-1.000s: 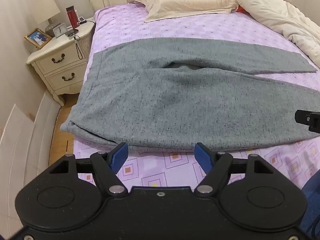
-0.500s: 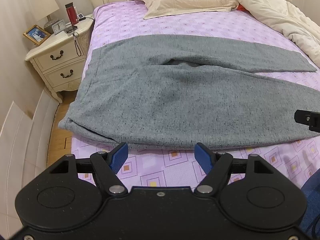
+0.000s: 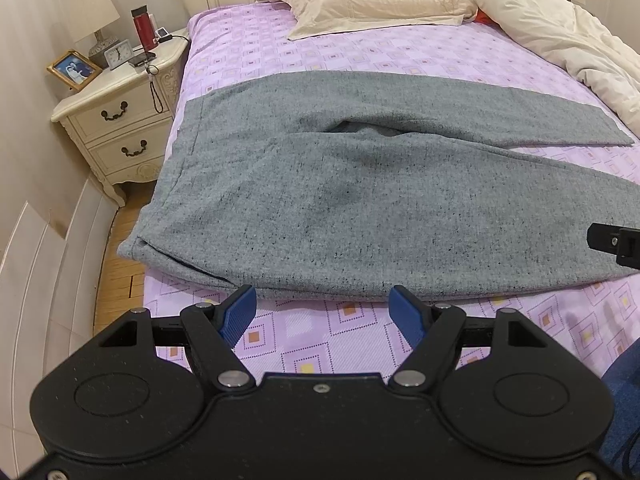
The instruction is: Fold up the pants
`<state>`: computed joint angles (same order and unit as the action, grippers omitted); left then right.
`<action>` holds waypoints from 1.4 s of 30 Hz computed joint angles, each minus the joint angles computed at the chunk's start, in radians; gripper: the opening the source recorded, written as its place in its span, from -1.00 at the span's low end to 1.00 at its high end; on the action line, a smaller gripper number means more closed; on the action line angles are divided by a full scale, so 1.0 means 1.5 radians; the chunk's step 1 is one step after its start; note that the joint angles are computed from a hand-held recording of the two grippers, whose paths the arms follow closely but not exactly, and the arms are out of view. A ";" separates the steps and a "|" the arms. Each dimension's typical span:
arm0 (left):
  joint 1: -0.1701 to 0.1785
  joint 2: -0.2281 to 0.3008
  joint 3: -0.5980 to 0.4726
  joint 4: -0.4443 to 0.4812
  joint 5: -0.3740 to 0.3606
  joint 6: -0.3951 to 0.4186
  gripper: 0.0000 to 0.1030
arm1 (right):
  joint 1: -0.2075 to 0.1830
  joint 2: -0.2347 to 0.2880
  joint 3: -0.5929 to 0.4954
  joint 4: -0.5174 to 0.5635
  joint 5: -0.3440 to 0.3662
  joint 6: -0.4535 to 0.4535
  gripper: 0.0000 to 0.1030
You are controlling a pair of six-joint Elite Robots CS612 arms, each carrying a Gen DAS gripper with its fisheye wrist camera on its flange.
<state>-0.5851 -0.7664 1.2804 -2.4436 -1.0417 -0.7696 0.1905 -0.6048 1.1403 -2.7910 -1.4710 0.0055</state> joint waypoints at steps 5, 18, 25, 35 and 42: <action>0.000 0.000 -0.001 0.001 0.000 -0.001 0.47 | 0.000 0.001 -0.001 0.001 0.000 0.001 -0.03; 0.000 0.000 0.000 0.002 0.000 -0.001 0.47 | 0.000 0.001 0.001 0.001 0.005 0.002 -0.03; 0.000 -0.001 -0.001 0.001 0.000 -0.001 0.47 | 0.000 0.001 0.000 0.002 0.006 0.003 -0.03; 0.000 0.000 -0.001 0.001 -0.001 0.000 0.47 | 0.000 0.001 0.000 0.003 0.007 0.003 -0.03; 0.000 -0.001 -0.001 0.003 0.000 0.000 0.47 | 0.000 0.001 0.001 0.003 0.009 0.004 -0.03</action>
